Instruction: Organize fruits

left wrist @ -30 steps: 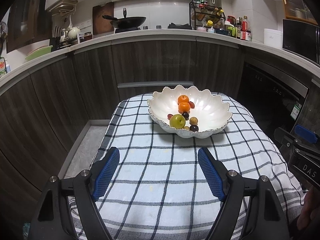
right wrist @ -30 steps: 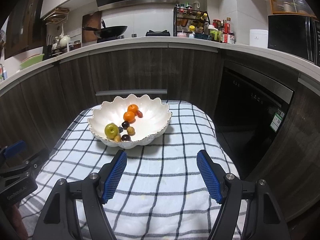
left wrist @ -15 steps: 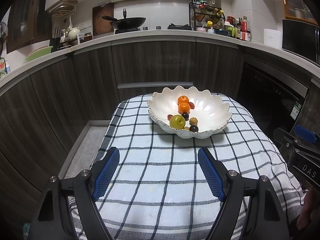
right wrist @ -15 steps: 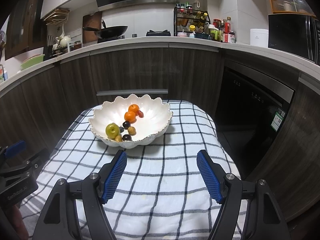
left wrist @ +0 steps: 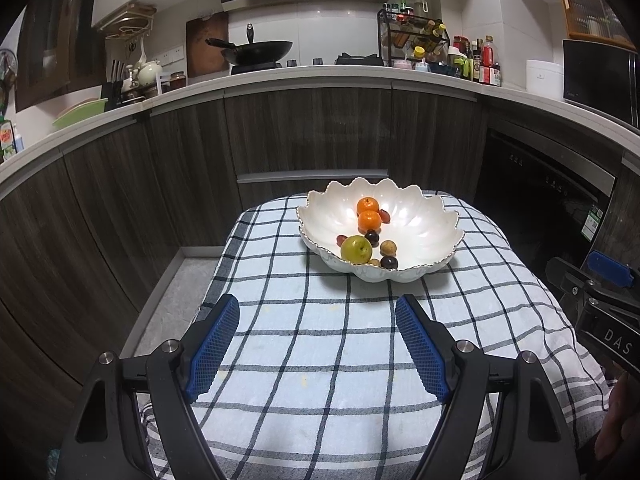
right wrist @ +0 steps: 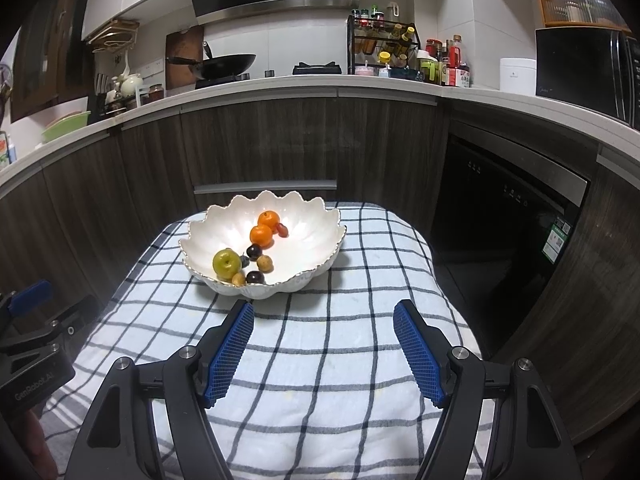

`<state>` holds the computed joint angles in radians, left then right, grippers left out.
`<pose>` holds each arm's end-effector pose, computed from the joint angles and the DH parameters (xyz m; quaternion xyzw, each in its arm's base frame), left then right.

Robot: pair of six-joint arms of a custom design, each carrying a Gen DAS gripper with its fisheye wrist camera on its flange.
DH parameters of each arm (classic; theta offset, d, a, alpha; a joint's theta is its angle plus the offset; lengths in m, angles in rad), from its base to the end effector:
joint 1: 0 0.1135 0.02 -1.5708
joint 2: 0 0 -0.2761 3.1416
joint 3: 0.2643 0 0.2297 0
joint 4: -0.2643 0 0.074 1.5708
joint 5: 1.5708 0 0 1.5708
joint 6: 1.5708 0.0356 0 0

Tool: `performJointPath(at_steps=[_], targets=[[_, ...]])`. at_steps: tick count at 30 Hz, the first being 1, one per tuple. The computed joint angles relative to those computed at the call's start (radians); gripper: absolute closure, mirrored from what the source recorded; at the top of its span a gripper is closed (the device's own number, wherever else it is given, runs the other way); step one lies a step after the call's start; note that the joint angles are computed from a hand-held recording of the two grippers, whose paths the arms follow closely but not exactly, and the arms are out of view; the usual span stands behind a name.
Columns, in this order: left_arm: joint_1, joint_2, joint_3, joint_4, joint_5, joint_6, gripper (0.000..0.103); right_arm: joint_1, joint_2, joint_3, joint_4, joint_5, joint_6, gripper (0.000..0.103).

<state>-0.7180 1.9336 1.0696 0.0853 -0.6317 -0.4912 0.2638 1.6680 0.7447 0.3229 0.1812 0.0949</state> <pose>0.3006 -0.2346 0.1698 -0.0198 0.8849 0.0273 0.4646 0.3090 0.0768 0.1861 -0.0323 0.8814 0.0041 0.4713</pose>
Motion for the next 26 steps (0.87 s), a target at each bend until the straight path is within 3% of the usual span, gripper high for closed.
performJointPath(at_steps=[23,26], targets=[[0.01,-0.008,-0.02,0.029,0.01,-0.018,0.023,0.001,0.001,-0.001,0.001,0.006,-0.001,0.03],[0.01,-0.007,-0.02,0.026,0.011,-0.019,0.018,0.001,0.001,-0.001,0.002,0.005,0.0,0.03]])
